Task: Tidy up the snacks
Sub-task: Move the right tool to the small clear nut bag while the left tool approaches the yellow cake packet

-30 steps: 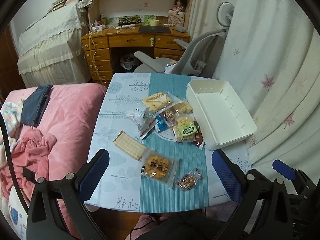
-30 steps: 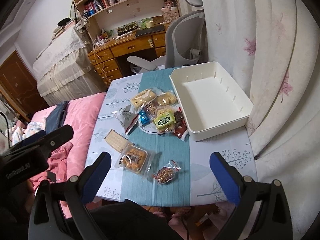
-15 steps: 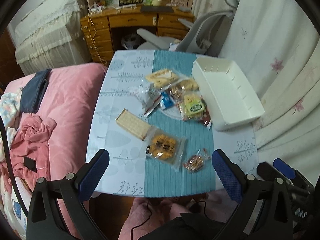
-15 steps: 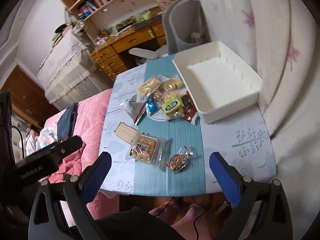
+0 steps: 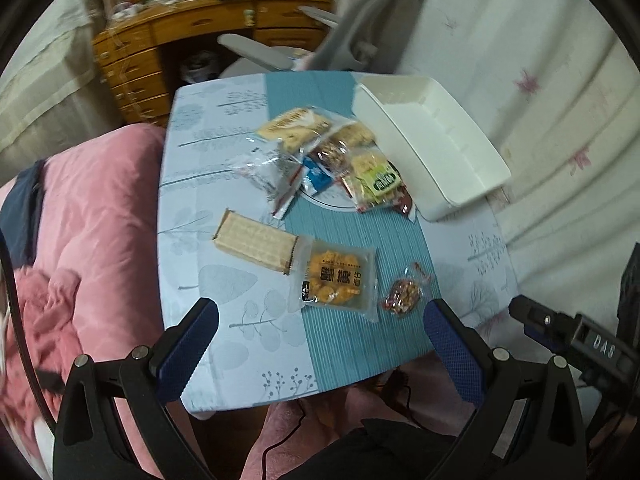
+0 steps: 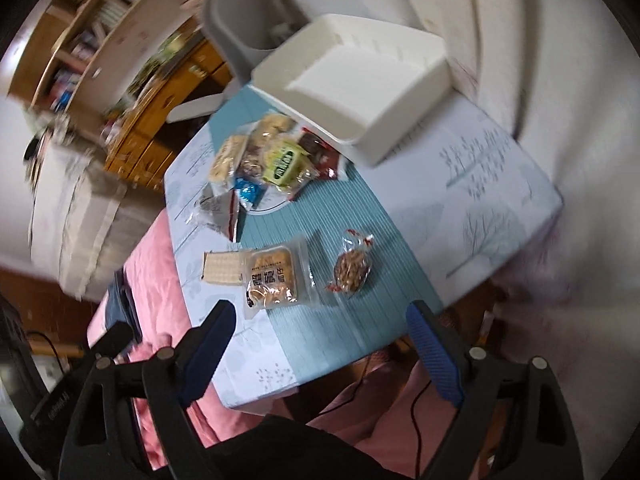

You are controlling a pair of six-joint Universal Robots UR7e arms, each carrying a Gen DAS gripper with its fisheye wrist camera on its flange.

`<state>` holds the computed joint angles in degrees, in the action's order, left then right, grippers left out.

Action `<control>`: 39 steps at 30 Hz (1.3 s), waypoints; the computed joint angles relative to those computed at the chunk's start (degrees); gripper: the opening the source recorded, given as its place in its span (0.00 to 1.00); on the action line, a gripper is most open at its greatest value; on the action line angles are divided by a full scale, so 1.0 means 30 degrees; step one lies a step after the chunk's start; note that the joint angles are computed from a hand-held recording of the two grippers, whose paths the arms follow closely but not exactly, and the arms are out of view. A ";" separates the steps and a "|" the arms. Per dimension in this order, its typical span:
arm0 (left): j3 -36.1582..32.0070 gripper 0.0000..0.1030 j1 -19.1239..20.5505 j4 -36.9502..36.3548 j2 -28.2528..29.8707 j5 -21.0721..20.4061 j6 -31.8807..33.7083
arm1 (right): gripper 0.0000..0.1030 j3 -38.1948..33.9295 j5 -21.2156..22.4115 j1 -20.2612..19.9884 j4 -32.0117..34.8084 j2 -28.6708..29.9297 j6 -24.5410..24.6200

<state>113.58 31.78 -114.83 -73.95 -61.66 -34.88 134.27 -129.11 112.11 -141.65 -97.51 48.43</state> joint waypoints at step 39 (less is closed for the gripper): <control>-0.6285 0.94 0.4258 0.4928 1.0792 -0.2466 0.1056 | 0.82 -0.0287 0.8687 -1.0099 0.1080 0.3217 0.4178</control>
<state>94.72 44.56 -100.05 -41.57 -69.05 -31.71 133.41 -103.05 81.81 -138.41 -87.86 60.96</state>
